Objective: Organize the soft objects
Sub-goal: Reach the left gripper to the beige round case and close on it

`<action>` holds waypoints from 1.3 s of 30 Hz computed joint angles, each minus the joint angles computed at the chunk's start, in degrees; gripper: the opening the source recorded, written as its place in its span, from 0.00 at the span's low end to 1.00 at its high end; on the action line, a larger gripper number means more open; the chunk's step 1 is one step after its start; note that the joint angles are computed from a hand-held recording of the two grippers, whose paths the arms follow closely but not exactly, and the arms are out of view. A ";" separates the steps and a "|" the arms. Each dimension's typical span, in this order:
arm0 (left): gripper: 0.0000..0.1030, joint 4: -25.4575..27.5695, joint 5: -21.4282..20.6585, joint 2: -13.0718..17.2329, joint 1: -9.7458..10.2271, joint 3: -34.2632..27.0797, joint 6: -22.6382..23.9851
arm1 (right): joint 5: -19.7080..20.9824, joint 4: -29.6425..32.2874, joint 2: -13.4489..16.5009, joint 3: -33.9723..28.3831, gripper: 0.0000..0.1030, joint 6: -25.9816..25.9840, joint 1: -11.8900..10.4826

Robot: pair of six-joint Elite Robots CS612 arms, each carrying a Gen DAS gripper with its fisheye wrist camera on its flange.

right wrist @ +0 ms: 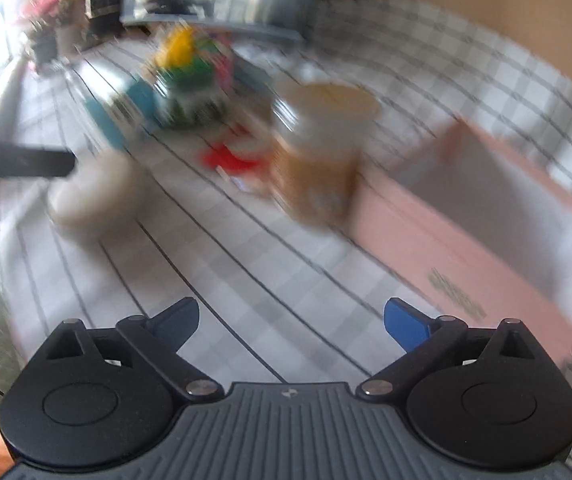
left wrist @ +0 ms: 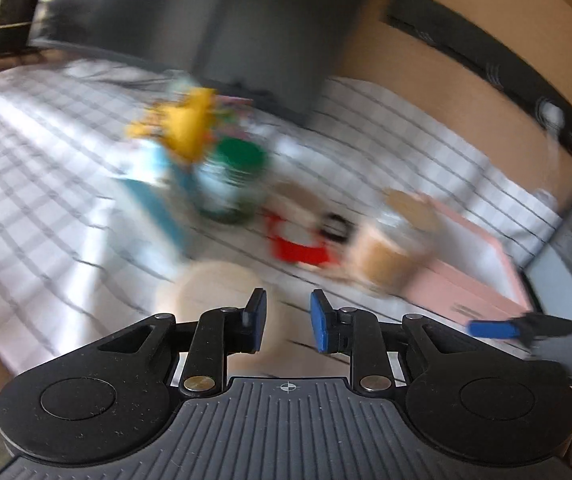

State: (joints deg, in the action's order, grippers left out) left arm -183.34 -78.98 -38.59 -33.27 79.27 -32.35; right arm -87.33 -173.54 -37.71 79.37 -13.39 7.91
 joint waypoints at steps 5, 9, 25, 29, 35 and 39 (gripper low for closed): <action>0.26 1.79 -4.54 0.12 4.20 -0.38 -2.29 | 1.72 1.51 2.71 -6.92 0.95 4.22 2.00; 0.26 2.93 -16.25 1.51 7.83 -2.39 -4.08 | 3.18 6.74 4.68 -12.38 0.88 6.62 2.89; 0.29 3.85 -29.55 4.72 10.40 -5.01 -11.17 | 9.82 17.68 6.05 -15.76 0.31 2.09 2.87; 0.42 5.45 -26.51 4.18 9.63 -4.54 -11.09 | 13.73 15.67 6.39 -15.45 0.31 0.71 2.23; 0.50 6.17 -26.16 4.93 9.00 -5.78 -12.70 | 16.72 15.25 6.77 -15.51 0.31 0.60 1.55; 0.57 6.26 -25.57 5.75 8.65 -6.97 -13.18 | 19.19 16.59 6.90 -15.84 0.31 0.93 1.01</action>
